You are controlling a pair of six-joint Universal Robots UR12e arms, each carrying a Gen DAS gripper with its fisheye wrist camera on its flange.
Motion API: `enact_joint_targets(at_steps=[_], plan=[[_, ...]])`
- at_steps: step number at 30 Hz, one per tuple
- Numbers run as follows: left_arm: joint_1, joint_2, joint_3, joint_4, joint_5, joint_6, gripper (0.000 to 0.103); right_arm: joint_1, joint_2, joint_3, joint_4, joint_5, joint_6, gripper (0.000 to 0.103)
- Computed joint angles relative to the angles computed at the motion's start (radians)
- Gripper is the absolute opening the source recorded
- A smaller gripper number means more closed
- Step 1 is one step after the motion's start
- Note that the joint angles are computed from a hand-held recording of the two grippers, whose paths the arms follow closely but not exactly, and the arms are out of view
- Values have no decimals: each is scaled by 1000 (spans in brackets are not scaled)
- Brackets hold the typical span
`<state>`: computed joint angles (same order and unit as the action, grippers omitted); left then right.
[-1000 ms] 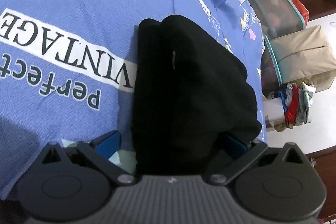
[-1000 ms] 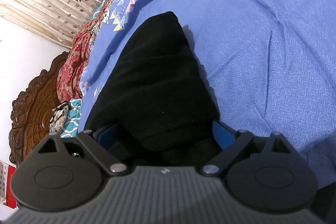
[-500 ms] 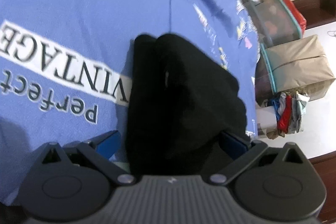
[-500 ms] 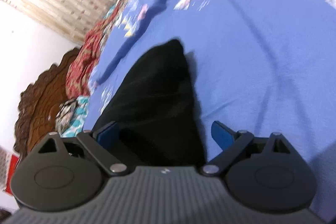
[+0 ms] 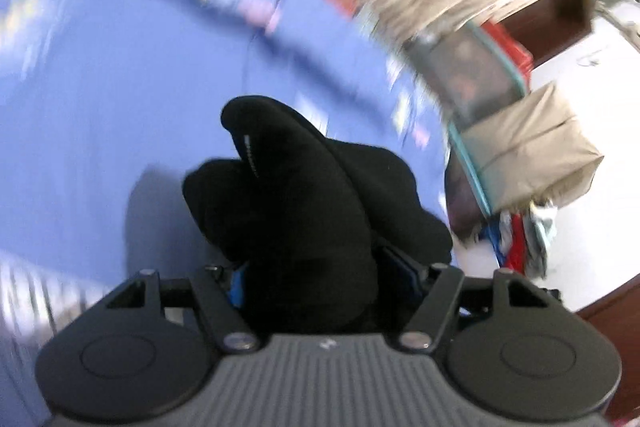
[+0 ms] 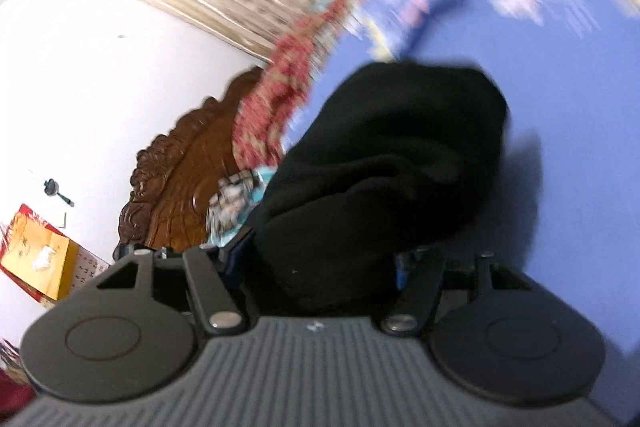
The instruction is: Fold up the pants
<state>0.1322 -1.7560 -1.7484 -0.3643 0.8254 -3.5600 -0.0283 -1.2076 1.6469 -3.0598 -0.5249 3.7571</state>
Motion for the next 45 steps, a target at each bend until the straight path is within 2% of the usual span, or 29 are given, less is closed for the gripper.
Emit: enact_joint_targets(at_steps=[3,6,10,11,12,13,14,15,16,17,20,22,25,27,29,33,38,42,45], plan=[[-15,-67,108,34,117,35,65,31,86,-151,9,-55,-87,66],[-28,-156,222,12,207,71,65,53,187,-297,17,-130,-123,64],[-57,-280,358,-88,297,88,66,76,288,-419,71,-278,-155,62],[-61,-303,378,-135,324,89,66,82,305,-437,114,-318,-156,62],[-68,-327,407,-204,353,84,66,91,321,-458,198,-370,-156,63],[-76,-347,416,-232,386,72,75,100,330,-463,247,-420,-149,73],[-77,-354,409,-218,381,63,79,103,335,-458,254,-448,-125,84],[-78,-349,387,-162,378,58,82,99,336,-441,219,-445,-83,92],[-82,-346,374,-130,390,66,84,96,334,-427,186,-437,-49,92],[-87,-342,372,-137,406,77,84,95,328,-419,191,-442,-54,92],[-92,-315,360,-167,429,63,85,100,278,-377,203,-514,-87,92],[-95,-276,321,-154,462,56,85,97,235,-325,156,-547,-102,92],[-114,-207,239,-105,528,88,85,91,162,-226,103,-528,-121,93],[-130,-143,159,-88,565,121,86,92,106,-153,114,-523,-158,93],[-141,-93,94,-87,589,138,87,113,67,-109,139,-539,-199,93],[-163,9,-17,-122,633,132,87,133,-36,22,180,-570,-286,93],[-186,106,-102,-122,677,114,91,155,-132,134,207,-626,-222,93],[-202,160,-148,-111,706,85,91,173,-162,153,227,-669,-211,93],[-214,189,-171,-98,727,86,91,182,-177,161,190,-685,-227,93]])
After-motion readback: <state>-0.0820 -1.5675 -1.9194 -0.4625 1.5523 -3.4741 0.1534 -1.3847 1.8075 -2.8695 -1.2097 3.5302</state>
